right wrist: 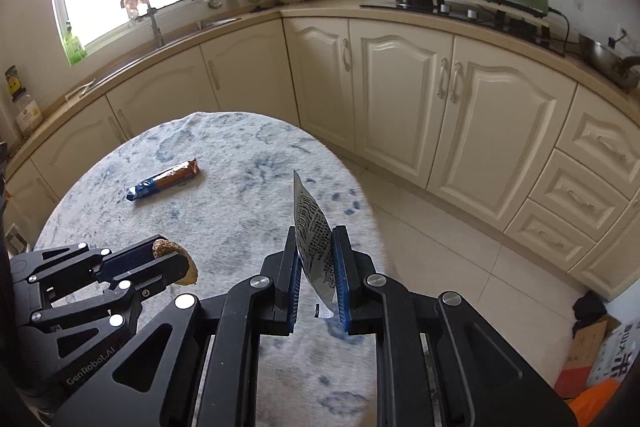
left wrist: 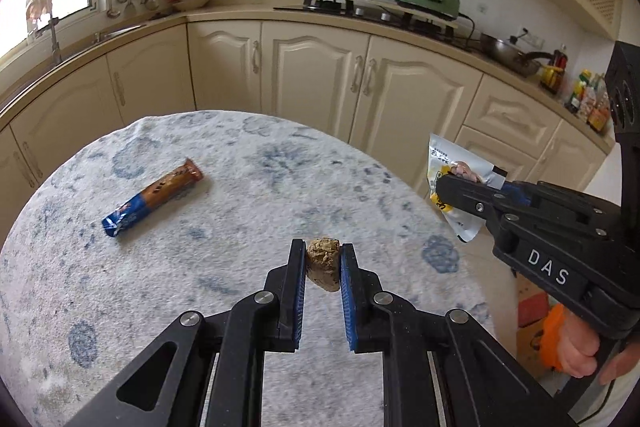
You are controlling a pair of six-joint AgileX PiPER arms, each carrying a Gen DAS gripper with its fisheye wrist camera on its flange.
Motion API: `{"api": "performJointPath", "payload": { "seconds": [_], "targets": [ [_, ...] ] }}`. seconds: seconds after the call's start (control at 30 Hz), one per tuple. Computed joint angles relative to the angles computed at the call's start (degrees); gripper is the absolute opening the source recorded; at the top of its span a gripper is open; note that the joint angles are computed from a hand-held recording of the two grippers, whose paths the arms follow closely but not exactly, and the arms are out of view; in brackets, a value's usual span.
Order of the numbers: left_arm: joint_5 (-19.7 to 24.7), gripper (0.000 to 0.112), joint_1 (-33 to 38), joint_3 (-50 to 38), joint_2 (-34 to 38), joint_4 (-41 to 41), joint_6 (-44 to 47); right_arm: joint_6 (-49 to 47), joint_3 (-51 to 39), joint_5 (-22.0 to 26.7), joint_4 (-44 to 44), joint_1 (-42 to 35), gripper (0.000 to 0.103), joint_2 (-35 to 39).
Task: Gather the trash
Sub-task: 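Carry the wrapper and brown lump over the blue bucket and open both tools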
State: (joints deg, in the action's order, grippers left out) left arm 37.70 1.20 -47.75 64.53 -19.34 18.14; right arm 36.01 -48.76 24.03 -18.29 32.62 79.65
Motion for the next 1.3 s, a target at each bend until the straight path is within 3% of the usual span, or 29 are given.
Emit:
{"api": "performJointPath", "payload": {
  "seconds": [0.07, 0.33, 0.5, 0.67, 0.97, 1.13, 1.3],
  "targets": [
    [-0.22, 0.012, -4.92, -1.13, 1.06, 2.59, -4.4, -0.87, 2.6, 0.9, -0.06, -2.37, 0.015, -3.47],
    [-2.97, 0.012, -24.94, -8.48, 11.25, 12.97, -21.12, -23.93, 10.32, 4.53, 18.66, -21.94, 0.015, -13.73],
    [-3.94, 0.012, -33.44, -15.78, 20.5, 10.65, -21.17, -40.1, 13.01, 10.6, 27.8, -38.56, 0.015, -16.8],
    [-0.53, 0.012, -39.01, -27.18, 32.27, 9.28, -21.56, -55.19, 13.82, 14.84, 33.9, -55.86, 0.015, -17.75],
    [5.36, 0.012, -40.44, -48.46, 51.35, 6.64, -17.84, -69.05, 15.63, 14.44, 40.92, -73.94, 0.015, -13.33],
    [8.32, 0.012, -41.68, -59.83, 61.31, 8.41, -17.55, -68.74, 17.91, 9.04, 39.7, -74.3, 0.015, -9.95],
    [9.88, 0.013, -42.36, -63.56, 64.98, 11.13, -18.86, -71.6, 21.05, 3.28, 41.86, -75.3, 0.015, -7.73]
  ]
}}
